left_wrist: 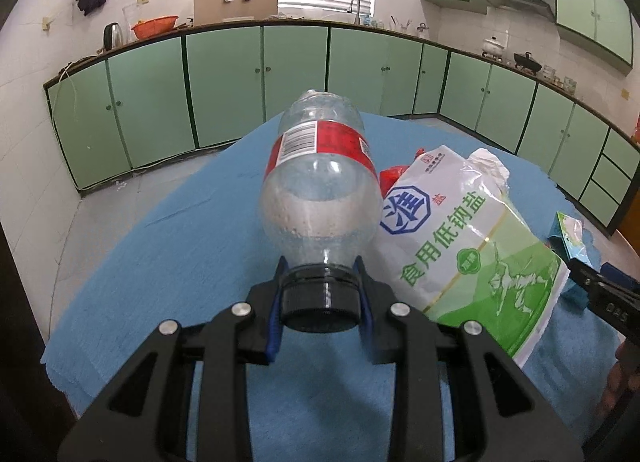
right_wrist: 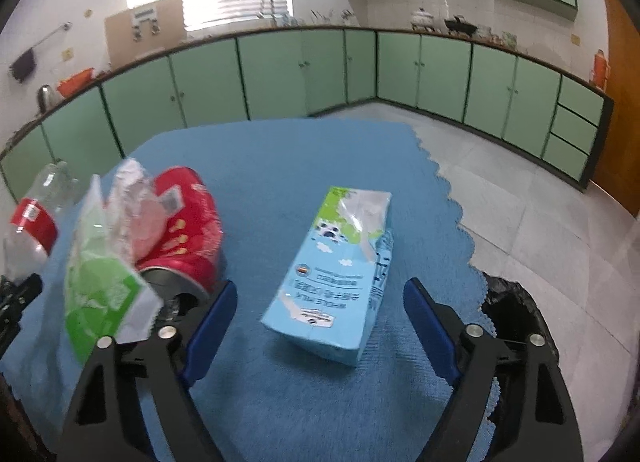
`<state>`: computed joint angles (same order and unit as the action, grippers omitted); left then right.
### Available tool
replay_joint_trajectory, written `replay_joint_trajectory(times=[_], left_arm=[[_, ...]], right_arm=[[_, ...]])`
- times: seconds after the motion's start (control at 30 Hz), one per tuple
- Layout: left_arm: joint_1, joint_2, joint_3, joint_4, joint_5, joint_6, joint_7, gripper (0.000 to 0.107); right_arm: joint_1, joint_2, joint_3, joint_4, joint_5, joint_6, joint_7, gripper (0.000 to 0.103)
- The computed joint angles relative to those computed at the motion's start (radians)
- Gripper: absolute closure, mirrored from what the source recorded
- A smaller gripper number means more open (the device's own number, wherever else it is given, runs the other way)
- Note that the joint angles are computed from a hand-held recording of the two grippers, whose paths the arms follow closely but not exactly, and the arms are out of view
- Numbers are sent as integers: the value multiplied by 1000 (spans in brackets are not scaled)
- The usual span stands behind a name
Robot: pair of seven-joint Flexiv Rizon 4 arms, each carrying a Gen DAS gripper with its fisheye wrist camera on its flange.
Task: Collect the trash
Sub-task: 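Grasp the blue-white milk carton with the right tool, then carry the bottle and milk carton over the black bin and open both tools to drop them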
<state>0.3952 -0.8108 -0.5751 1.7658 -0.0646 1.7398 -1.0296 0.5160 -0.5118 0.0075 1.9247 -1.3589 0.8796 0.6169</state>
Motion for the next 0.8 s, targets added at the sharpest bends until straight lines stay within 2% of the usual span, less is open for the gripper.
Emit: replay_joint_trajectory(times=[0.1, 0.13, 0.2, 0.5, 0.8], left_arm=[[-5, -1, 0, -10, -3, -13, 7, 78], [-2, -4, -3, -15, -3, -16, 12, 78], [0, -5, -8, -17, -6, -17, 18, 78], [33, 2, -52, 17, 20, 16, 18, 79], [93, 13, -158, 58, 92, 39, 10, 79]], right_arm=[[-11, -8, 7, -3, 59, 10, -19, 36], [-18, -7, 2, 3, 52, 37, -6, 46], [-15, -2, -4, 9, 50, 43, 3, 53], [-6, 45, 8, 53, -2, 3, 37, 55], [-33, 165, 58, 156, -81, -60, 122, 56]])
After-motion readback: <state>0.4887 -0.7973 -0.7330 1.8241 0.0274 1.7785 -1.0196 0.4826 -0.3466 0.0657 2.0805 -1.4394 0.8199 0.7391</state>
